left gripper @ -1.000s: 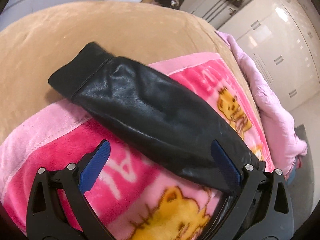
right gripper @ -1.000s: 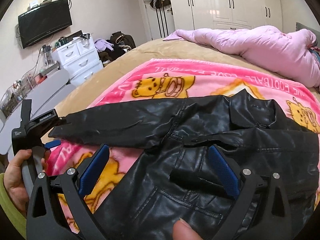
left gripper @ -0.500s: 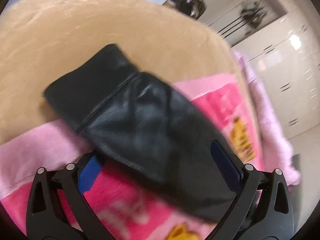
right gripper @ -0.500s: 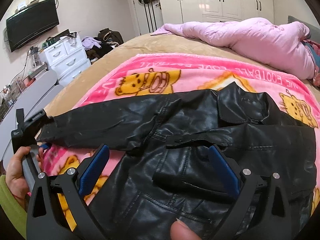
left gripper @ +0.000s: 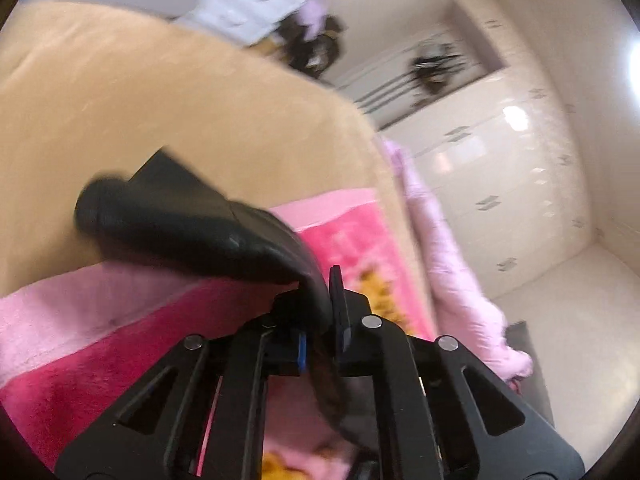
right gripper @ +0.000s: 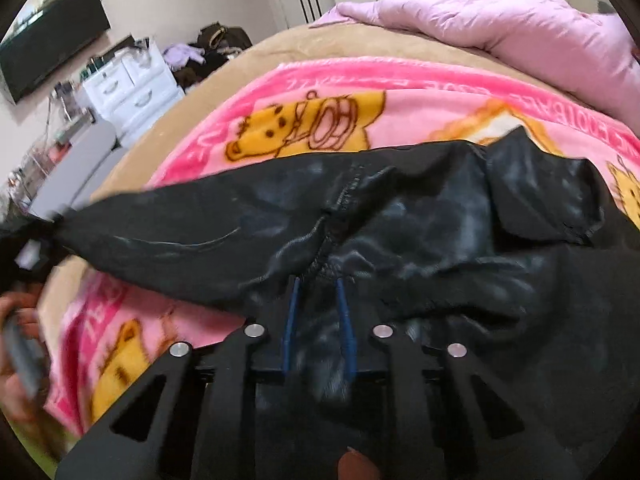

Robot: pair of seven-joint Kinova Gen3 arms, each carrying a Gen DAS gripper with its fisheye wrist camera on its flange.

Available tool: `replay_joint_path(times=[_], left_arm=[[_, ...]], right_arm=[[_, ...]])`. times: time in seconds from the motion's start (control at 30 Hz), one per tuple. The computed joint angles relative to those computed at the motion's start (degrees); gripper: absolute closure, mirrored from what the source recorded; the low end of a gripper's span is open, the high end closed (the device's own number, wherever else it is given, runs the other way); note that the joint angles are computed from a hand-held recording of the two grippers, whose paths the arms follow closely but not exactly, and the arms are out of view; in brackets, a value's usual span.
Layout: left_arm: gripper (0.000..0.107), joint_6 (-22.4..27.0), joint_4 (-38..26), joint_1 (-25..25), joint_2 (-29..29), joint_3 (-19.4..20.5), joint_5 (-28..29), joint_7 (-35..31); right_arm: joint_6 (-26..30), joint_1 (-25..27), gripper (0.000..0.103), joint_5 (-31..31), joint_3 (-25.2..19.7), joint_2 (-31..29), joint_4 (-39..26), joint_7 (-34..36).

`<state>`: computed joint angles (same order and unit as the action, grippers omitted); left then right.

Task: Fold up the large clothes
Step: 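Close the left tool on the sleeve cuff, then lift the sleeve with the left tool and carry it over the jacket toward the right tool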

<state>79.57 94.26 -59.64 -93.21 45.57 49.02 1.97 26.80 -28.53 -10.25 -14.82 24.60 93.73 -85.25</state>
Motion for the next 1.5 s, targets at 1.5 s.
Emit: replay_joint_path(times=[1.5], left_arm=[[0.106, -39.07, -36.93, -14.21, 16.31, 24.39, 7.46, -34.22]], right_arm=[[11.03, 36.08, 0.08, -45.29, 6.1, -12.96, 16.93, 44.24]])
